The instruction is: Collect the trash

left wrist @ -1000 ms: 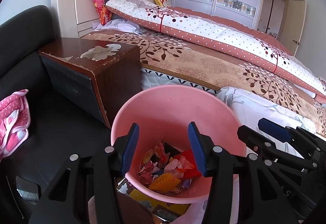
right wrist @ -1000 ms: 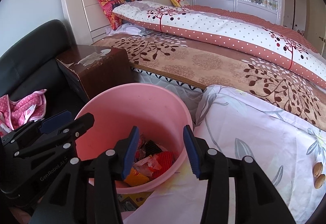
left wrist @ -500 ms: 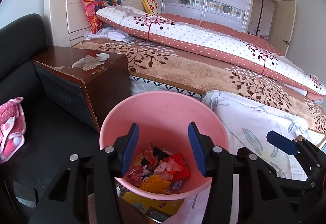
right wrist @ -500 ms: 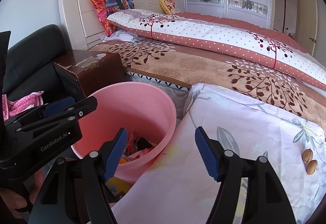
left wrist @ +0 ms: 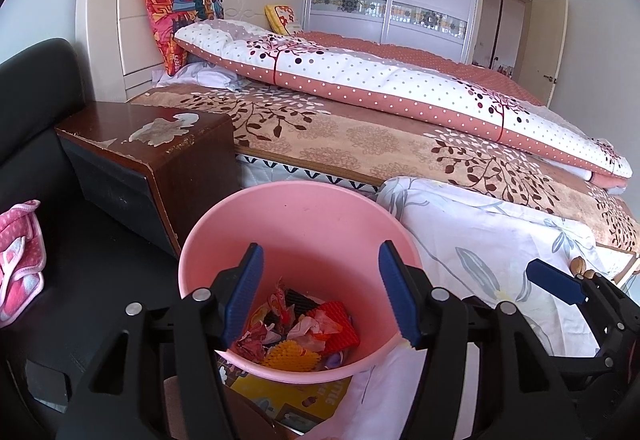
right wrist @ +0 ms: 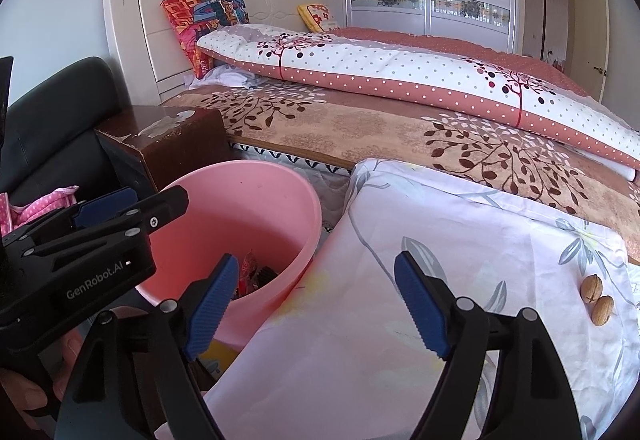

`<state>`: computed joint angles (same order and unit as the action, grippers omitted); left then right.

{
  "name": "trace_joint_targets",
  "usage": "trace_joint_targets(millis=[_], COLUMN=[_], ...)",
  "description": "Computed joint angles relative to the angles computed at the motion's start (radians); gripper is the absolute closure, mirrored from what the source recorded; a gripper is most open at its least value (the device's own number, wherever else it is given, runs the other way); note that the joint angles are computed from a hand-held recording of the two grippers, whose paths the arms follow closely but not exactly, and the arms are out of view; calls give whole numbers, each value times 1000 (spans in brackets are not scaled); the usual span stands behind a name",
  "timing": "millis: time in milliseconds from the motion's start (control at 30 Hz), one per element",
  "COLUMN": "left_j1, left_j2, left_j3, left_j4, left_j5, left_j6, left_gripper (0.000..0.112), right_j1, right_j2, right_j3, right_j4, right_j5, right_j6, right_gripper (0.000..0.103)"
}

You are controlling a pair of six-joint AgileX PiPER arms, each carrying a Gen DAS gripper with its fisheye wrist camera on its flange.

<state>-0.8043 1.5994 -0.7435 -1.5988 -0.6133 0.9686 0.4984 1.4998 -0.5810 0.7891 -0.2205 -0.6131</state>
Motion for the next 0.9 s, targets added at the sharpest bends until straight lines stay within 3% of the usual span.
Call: trace_joint_targets(millis=[900], left_j1=[5], left_j2=[42], left_j3=[-3], left_j4=[-3], left_j5=[21], left_j6=[-10], left_gripper=[52], right_j1=[-9], right_j2=[16], right_j3=[26], right_j4=[-114], right_j5=[-14], right_j6=[127], right_gripper=[20])
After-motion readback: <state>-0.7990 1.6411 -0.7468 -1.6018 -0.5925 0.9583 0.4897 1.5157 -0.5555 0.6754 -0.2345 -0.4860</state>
